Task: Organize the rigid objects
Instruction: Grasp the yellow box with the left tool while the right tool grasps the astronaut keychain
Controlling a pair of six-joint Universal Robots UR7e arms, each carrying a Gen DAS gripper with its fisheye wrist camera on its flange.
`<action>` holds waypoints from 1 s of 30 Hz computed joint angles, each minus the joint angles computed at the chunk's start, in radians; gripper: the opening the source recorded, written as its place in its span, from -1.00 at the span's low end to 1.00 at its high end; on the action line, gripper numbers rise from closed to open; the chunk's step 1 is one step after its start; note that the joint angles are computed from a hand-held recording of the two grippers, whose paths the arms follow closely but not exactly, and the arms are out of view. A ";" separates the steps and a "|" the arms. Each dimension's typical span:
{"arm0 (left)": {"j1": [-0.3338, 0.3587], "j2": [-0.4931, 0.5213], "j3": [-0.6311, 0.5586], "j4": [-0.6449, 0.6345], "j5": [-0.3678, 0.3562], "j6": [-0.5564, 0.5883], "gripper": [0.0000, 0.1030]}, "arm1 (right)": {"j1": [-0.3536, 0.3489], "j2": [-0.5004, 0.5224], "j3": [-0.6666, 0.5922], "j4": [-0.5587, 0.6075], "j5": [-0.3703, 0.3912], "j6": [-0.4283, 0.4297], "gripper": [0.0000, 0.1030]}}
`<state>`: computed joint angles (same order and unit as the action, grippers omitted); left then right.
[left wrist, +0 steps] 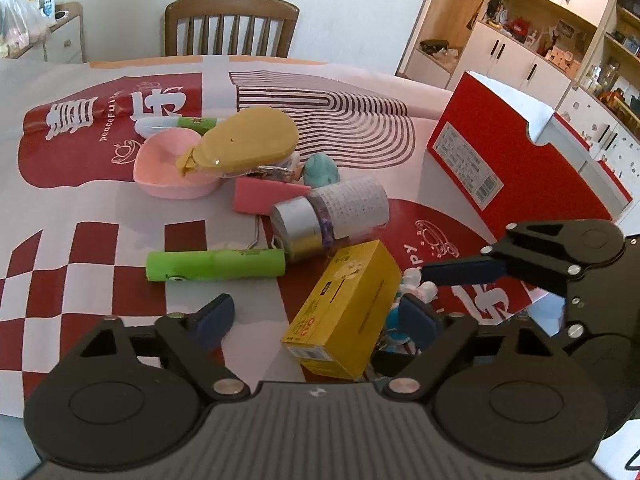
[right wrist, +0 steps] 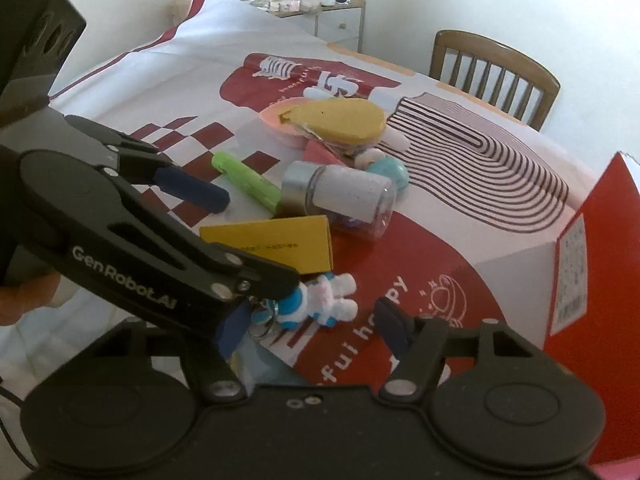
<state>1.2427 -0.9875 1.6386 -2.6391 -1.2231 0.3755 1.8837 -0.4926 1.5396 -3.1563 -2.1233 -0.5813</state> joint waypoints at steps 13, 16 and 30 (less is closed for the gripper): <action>-0.006 0.002 -0.025 0.076 -0.053 0.014 -0.03 | 0.010 0.016 -0.001 -0.047 -0.011 -0.018 0.02; -0.010 -0.005 -0.010 0.050 -0.045 0.024 -0.19 | 0.018 0.020 0.006 -0.073 -0.030 -0.024 -0.04; -0.022 -0.065 0.053 0.055 -0.027 -0.027 -0.39 | 0.051 -0.028 0.097 -0.133 -0.092 0.064 -0.13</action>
<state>1.2203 -1.0523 1.6916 -2.5837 -1.2500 0.3485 1.9344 -0.5204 1.6365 -3.2896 -2.2148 -0.5171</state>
